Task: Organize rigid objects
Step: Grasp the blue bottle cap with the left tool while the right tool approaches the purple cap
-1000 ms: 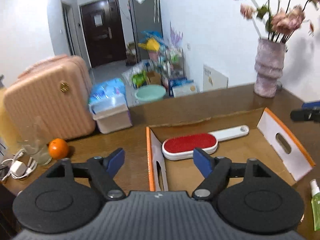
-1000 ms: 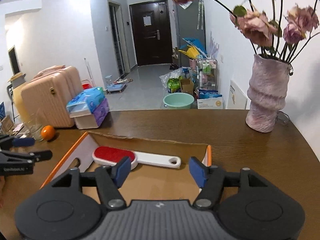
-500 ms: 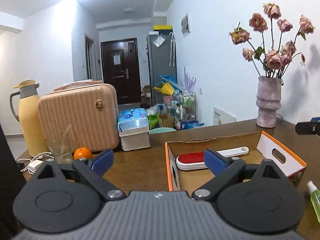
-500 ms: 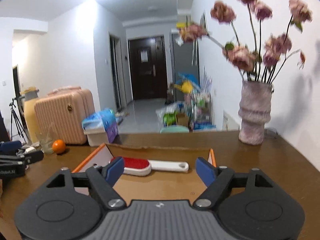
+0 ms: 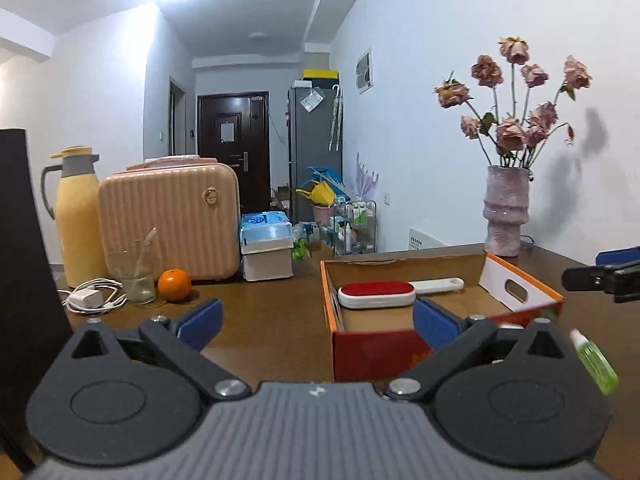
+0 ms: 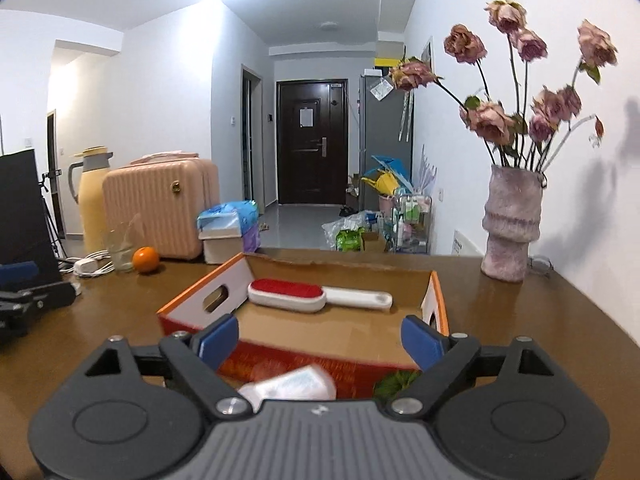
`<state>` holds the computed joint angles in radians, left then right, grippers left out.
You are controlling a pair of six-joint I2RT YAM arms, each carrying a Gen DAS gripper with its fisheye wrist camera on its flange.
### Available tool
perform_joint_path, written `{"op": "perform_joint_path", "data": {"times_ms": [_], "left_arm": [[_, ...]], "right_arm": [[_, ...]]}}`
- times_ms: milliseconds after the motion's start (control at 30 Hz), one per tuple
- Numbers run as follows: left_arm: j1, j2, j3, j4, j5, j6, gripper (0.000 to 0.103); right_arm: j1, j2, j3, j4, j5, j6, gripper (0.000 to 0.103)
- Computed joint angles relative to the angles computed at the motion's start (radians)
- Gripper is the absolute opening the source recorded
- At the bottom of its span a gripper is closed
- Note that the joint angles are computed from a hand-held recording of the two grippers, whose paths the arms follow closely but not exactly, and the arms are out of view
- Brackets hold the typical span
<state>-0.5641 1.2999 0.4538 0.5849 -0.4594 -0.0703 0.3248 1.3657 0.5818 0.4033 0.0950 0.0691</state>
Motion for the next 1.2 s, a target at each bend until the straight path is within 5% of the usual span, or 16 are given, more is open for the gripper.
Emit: {"op": "perform_joint_path", "data": {"times_ms": [100, 200, 400, 500, 633, 733, 933, 1200], "left_arm": [[-0.09, -0.066, -0.092, 0.034, -0.127, 0.02, 0.103], [-0.166, -0.171, -0.178, -0.023, -0.193, -0.069, 0.103], [-0.345, -0.326, -0.313, -0.115, -0.35, -0.133, 0.103], [-0.409, -0.463, -0.338, -0.291, -0.397, -0.237, 0.103], [-0.511, -0.641, -0.323, -0.58, -0.493, -0.351, 0.103], [-0.533, -0.681, -0.302, -0.679, -0.517, -0.38, 0.103], [-0.457, -0.507, -0.287, -0.529, -0.404, -0.353, 0.103], [-0.356, -0.071, -0.161, -0.237, -0.157, -0.239, 0.103]], "right_arm": [[0.014, -0.067, -0.065, -0.027, -0.011, 0.046, 0.088], [0.045, -0.148, -0.145, -0.035, -0.002, 0.067, 0.088], [0.223, -0.354, -0.373, 0.051, 0.184, 0.092, 0.089], [0.356, -0.427, -0.446, 0.038, 0.349, 0.147, 0.09], [0.532, -0.514, -0.474, -0.127, 0.545, 0.235, 0.09], [0.632, -0.59, -0.502, -0.225, 0.625, 0.321, 0.09], [0.62, -0.552, -0.519, -0.201, 0.622, 0.34, 0.09], [0.399, -0.35, -0.524, 0.033, 0.412, 0.237, 0.09]]}}
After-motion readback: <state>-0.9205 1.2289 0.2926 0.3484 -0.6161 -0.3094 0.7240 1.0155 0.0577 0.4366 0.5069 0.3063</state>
